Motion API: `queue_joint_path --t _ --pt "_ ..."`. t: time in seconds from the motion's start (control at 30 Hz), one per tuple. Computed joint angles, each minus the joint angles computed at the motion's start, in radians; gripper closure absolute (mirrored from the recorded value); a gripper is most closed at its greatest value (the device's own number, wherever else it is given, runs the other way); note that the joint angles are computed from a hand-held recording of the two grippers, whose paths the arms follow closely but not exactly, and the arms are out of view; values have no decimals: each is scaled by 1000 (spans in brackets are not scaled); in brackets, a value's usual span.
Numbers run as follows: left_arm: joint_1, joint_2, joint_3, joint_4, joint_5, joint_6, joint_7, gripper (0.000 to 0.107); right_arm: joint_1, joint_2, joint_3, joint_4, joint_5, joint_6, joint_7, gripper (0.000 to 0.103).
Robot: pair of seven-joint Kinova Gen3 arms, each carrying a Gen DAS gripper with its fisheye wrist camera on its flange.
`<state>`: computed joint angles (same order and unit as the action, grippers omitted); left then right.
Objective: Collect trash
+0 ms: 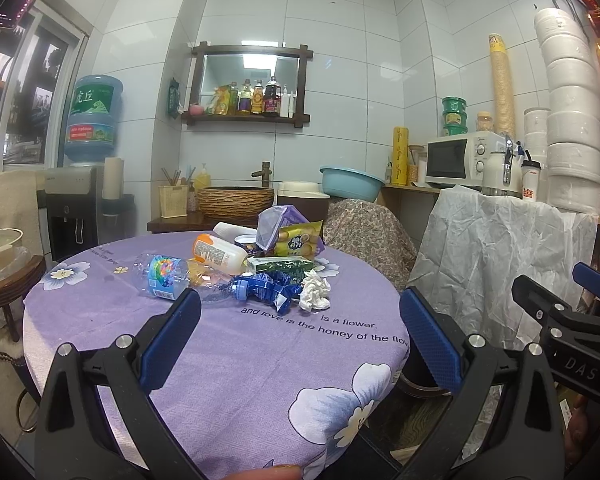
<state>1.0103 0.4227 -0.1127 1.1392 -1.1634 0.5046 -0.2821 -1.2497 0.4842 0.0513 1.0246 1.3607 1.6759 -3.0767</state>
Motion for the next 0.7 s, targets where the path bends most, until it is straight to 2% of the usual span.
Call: queue_joint_path --t 0.7 --pt "-18 -6 12 6 -2 -1 -3 9 1 0 0 1 -1 -2 -2 5"
